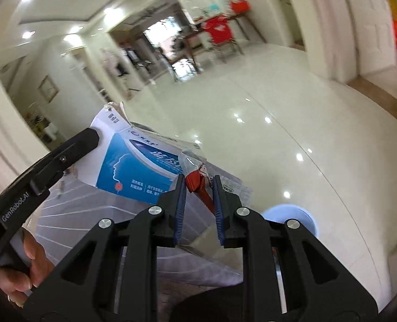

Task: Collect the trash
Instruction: 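Carry both items over the blue bucket and open both grippers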

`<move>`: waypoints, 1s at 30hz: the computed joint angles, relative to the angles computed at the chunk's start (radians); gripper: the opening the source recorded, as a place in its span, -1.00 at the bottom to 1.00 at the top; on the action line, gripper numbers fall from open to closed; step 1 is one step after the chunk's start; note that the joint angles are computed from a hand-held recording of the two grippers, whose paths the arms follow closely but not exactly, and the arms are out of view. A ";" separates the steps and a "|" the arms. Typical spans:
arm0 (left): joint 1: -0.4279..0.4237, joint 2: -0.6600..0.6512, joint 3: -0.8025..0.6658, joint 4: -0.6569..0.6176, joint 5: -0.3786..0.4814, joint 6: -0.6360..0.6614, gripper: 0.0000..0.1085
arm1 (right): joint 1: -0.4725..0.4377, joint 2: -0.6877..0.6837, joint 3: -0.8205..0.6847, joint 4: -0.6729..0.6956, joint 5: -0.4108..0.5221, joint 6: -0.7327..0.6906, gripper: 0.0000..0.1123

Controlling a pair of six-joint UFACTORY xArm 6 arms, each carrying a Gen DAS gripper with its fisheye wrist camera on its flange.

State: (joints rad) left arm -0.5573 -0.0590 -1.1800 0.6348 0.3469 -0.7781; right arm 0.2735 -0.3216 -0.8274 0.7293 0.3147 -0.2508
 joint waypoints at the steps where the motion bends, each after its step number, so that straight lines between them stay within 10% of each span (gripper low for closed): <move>1: 0.002 0.027 -0.006 -0.021 -0.022 0.015 -0.97 | -0.016 0.006 0.008 0.024 0.004 -0.016 -0.65; 8: -0.017 0.211 -0.116 -0.089 -0.032 0.056 -0.97 | -0.055 0.093 0.017 0.188 -0.036 -0.111 -0.13; 30: -0.054 0.365 -0.231 -0.290 -0.005 0.231 -0.96 | -0.066 0.068 0.086 0.117 -0.166 -0.015 -0.03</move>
